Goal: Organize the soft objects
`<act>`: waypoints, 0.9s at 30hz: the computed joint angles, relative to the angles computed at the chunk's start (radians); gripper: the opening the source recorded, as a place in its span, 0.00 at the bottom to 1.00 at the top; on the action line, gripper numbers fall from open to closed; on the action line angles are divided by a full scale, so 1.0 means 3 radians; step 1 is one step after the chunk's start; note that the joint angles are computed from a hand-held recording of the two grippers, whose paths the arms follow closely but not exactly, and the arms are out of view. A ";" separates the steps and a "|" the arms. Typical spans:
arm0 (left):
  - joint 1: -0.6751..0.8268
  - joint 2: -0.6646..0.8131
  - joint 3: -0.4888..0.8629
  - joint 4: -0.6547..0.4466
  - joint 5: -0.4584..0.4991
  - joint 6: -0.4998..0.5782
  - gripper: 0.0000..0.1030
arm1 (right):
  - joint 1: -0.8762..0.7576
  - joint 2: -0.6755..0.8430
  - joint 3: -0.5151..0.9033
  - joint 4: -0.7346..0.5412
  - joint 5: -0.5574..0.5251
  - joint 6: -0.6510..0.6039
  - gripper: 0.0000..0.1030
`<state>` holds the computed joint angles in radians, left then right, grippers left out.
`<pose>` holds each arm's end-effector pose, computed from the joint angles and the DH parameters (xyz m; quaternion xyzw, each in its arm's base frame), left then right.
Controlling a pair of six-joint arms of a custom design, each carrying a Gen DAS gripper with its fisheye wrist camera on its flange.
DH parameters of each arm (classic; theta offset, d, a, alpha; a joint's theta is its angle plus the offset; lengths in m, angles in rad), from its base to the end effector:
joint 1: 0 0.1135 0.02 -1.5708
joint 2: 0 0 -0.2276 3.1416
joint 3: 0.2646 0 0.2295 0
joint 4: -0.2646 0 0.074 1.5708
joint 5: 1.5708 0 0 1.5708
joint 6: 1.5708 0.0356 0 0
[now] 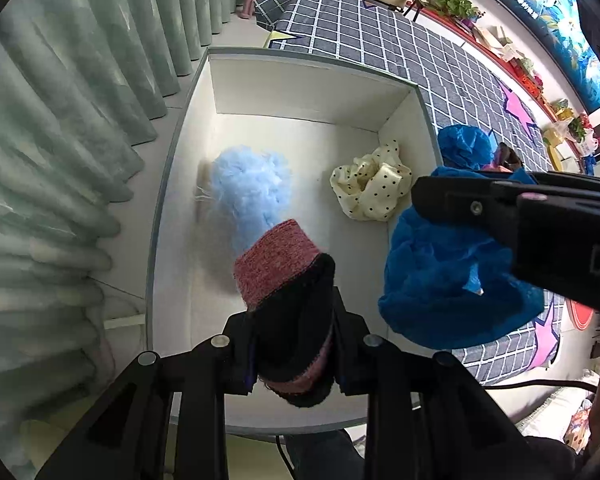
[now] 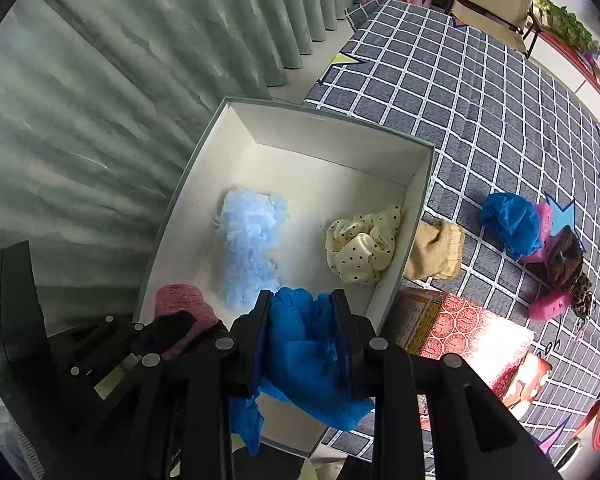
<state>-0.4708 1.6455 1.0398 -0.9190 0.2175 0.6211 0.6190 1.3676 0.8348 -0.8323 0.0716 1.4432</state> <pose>0.2267 -0.1240 0.1550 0.5182 0.8481 -0.1065 0.0310 0.1788 0.1243 0.1684 0.4015 0.9094 0.0697 0.0833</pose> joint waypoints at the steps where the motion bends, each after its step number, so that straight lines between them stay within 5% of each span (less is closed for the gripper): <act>1: 0.0004 0.0004 -0.0004 0.0018 -0.0005 -0.0008 0.31 | -0.0007 0.0002 -0.0012 0.0021 -0.0002 -0.0002 0.29; 10: -0.0015 0.0050 -0.0050 0.0097 -0.0088 -0.0077 0.32 | -0.0061 0.0064 -0.0063 0.0186 -0.0086 -0.0094 0.29; 11: -0.0021 0.0057 -0.0058 0.0100 -0.0102 -0.0089 0.38 | -0.0062 0.0049 -0.0073 0.0197 -0.0082 -0.0095 0.29; 12: -0.0034 0.0061 -0.0068 0.0107 -0.0144 -0.0111 0.43 | -0.0068 0.0024 -0.0093 0.0210 -0.0084 -0.0094 0.35; 14: -0.0033 0.0100 -0.0048 0.0083 -0.0159 -0.0190 0.73 | -0.0074 -0.0031 -0.0130 0.0234 -0.0089 -0.0060 0.63; 16: 0.0027 0.0120 -0.0009 0.0038 -0.0059 -0.0214 0.81 | -0.0053 -0.0091 -0.0125 0.0121 -0.0013 0.0066 0.81; 20: 0.0086 0.0009 0.0024 0.0013 0.0168 -0.0231 1.00 | -0.0010 -0.0527 -0.0256 -0.0034 0.0160 0.0342 0.81; 25: 0.0037 0.0050 0.0301 -0.0276 0.0491 -0.0265 1.00 | 0.0215 -0.1234 -0.0150 -0.0818 0.0575 0.0771 0.82; 27: -0.0080 0.0053 0.0406 -0.0340 0.0539 -0.0345 1.00 | 0.0318 -0.1519 -0.0119 -0.1303 0.0703 0.0979 1.00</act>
<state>-0.4948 1.6613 1.1615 -1.0209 0.3792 0.5176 0.7144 0.9120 0.7990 -1.2231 0.2824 1.7368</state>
